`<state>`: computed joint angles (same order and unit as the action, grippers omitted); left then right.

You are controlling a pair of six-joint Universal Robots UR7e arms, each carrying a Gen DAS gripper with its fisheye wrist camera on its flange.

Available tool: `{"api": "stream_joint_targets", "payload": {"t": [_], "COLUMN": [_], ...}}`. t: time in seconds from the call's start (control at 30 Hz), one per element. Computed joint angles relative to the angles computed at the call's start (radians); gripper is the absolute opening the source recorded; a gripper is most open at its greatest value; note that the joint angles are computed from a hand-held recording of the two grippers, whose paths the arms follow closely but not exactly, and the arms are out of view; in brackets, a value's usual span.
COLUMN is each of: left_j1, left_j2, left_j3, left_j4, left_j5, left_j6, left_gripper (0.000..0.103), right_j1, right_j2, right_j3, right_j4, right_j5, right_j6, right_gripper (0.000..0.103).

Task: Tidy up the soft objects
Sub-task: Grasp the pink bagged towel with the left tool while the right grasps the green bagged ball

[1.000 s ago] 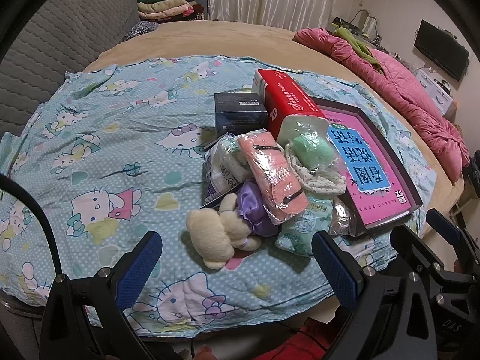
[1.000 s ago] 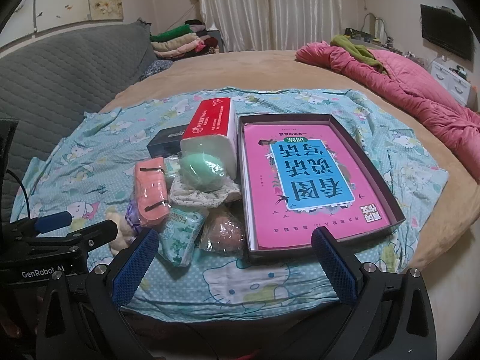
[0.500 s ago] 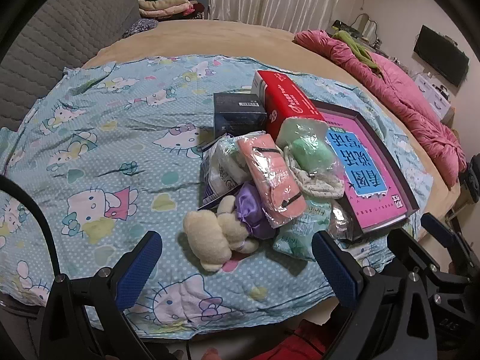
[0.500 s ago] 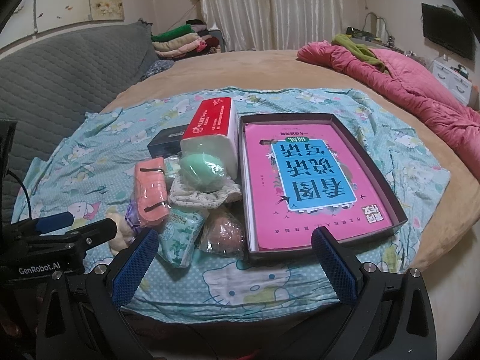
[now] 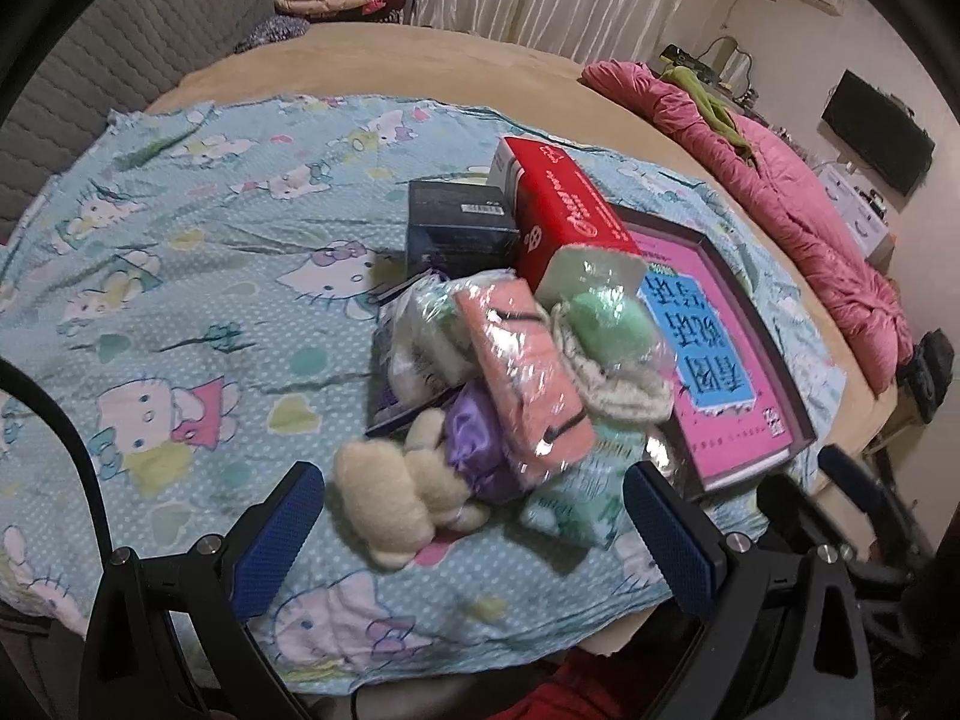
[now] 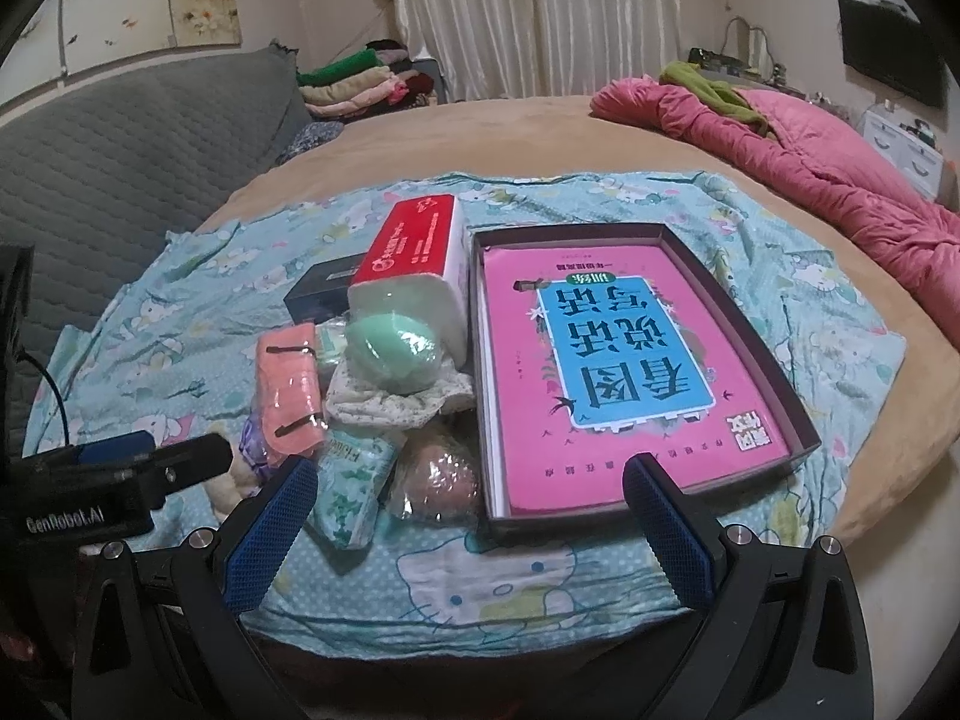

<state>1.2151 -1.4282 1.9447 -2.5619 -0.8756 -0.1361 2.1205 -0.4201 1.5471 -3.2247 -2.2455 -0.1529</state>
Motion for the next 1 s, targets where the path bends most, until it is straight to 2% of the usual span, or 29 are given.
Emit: {"api": "stream_joint_targets", "payload": {"t": [0.17, 0.37, 0.53, 0.67, 0.73, 0.8, 1.0], "left_j1": [0.016, 0.025, 0.030, 0.040, 0.042, 0.045, 0.067], "left_j2": [0.058, 0.135, 0.176, 0.200, 0.209, 0.213, 0.214], "left_j3": [-0.083, -0.188, -0.234, -0.268, -0.276, -0.280, -0.289], "left_j4": [0.048, 0.183, 0.215, 0.249, 0.255, 0.255, 0.256], "left_j5": [-0.014, 0.000, 0.001, 0.002, 0.009, 0.001, -0.037], "left_j6": [-0.027, -0.098, -0.120, -0.146, -0.150, -0.145, -0.143], "left_gripper": [0.099, 0.091, 0.086, 0.076, 0.076, 0.070, 0.059], "right_j1": [-0.020, -0.040, -0.059, -0.076, -0.082, -0.086, -0.095], "right_j2": [-0.005, 0.006, 0.007, 0.014, 0.025, 0.037, 0.086], "right_j3": [-0.012, -0.052, -0.071, -0.103, -0.126, -0.148, -0.237], "right_j4": [0.025, 0.037, 0.044, 0.078, 0.093, 0.102, 0.162], "right_j5": [0.016, 0.029, 0.067, 0.113, 0.130, 0.143, 0.175], "right_j6": [0.020, 0.004, -0.006, -0.029, -0.057, -0.093, -0.253], "right_gripper": [0.101, 0.101, 0.101, 0.101, 0.101, 0.101, 0.101]}}
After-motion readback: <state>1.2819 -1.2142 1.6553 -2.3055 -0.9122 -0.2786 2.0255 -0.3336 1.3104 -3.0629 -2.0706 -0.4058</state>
